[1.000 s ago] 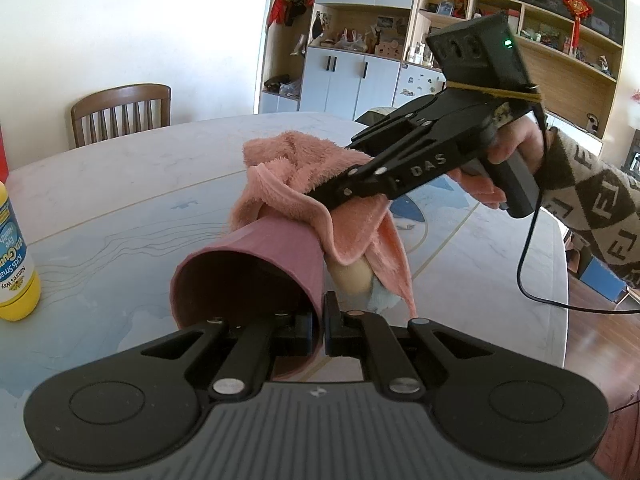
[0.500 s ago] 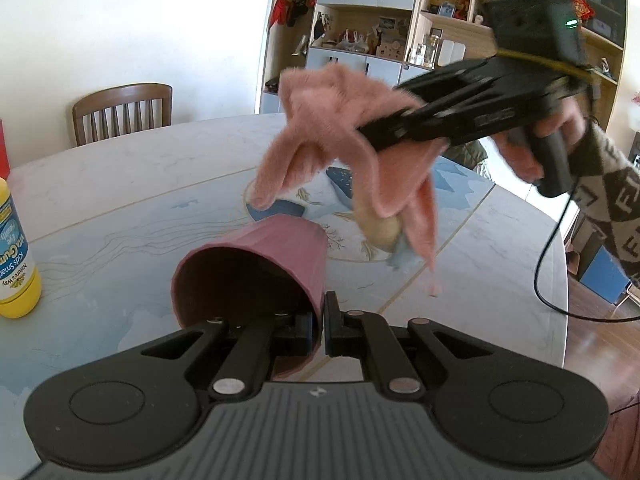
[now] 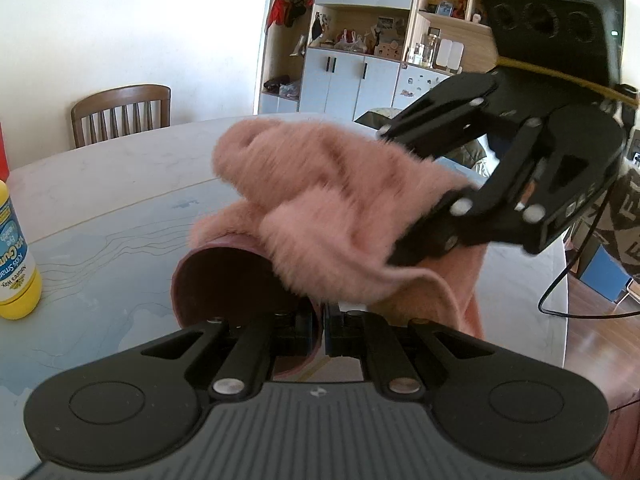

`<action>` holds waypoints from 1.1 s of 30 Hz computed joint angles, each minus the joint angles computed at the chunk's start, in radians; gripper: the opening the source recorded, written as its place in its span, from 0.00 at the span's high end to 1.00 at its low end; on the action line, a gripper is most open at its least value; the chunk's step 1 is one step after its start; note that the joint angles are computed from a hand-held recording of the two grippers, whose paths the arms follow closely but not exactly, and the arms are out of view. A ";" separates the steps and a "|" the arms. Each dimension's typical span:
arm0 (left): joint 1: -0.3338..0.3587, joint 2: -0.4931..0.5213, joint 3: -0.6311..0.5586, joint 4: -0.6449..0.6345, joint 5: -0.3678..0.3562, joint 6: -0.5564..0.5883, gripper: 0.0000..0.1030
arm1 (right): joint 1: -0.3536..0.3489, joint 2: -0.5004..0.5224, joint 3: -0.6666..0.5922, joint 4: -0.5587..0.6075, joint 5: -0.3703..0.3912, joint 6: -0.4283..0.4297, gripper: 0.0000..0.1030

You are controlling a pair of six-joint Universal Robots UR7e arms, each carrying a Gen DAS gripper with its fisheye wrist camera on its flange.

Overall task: Clean container
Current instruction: 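Lift the towel off and wipe the cup wall again with the right gripper, then lower the towel onto the table and open the right gripper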

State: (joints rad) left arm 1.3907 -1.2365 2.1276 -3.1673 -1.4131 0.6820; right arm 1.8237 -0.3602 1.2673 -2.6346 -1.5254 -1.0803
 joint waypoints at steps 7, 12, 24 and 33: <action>-0.005 0.002 -0.004 0.000 0.005 0.001 0.95 | -0.005 0.031 -0.056 0.040 -0.014 0.034 0.71; -0.004 0.007 -0.009 0.001 0.000 0.004 0.95 | -0.009 0.036 -0.064 0.009 -0.049 0.059 0.71; 0.000 0.019 -0.020 -0.003 -0.001 0.000 0.95 | -0.024 0.051 -0.093 -0.019 -0.095 0.100 0.71; 0.000 0.022 -0.026 -0.003 0.006 -0.001 0.95 | -0.033 0.058 -0.091 -0.067 -0.150 0.116 0.71</action>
